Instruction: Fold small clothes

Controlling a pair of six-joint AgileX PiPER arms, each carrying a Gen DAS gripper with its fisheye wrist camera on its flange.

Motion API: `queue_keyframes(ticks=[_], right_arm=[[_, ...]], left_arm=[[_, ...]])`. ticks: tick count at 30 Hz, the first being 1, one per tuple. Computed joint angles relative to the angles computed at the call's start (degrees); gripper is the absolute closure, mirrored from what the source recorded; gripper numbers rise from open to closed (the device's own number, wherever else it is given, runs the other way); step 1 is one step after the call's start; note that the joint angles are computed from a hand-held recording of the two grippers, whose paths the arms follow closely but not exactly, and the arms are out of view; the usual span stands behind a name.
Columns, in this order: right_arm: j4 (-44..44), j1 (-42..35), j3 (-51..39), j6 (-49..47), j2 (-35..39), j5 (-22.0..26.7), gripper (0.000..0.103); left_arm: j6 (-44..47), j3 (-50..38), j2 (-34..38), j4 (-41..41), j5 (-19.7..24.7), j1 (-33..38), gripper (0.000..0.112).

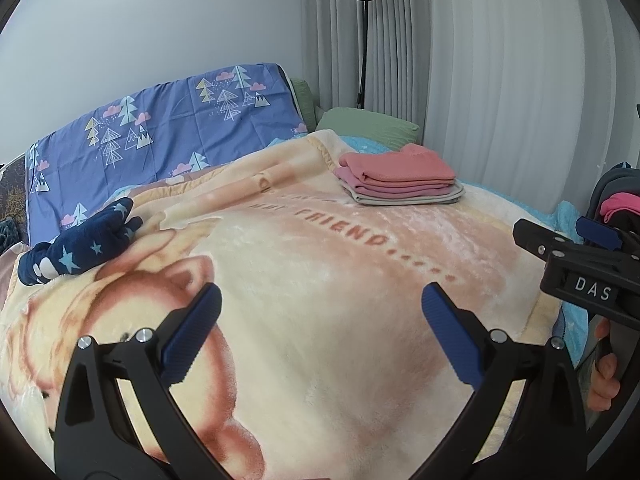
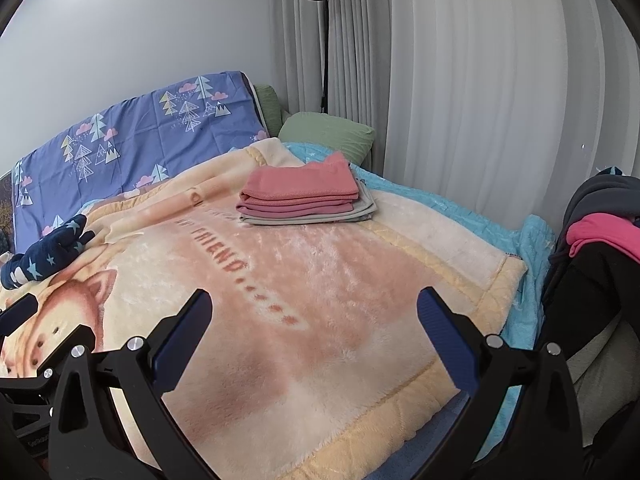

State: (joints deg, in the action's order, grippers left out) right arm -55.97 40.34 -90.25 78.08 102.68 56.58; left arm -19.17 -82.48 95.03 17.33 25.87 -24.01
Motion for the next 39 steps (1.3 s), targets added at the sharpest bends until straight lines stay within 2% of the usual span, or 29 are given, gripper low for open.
queue_keyframes(ticks=[10, 29, 39], right_arm=[[0.50, -0.54, -0.53, -0.56, 0.83, -0.48, 0.002], [1.53, -1.21, -1.55, -1.99, 1.75, -1.12, 0.002], [2.61, -1.95, -2.38, -3.18, 2.61, -1.75, 0.002]], left_arm=[[0.66, -1.25, 1.53, -0.85, 1.42, 0.20, 0.012], [2.01, -5.66, 4.42, -1.51, 7.00, -0.27, 0.012], [3.28, -6.66, 5.18, -2.85, 7.88, -0.05, 0.012]])
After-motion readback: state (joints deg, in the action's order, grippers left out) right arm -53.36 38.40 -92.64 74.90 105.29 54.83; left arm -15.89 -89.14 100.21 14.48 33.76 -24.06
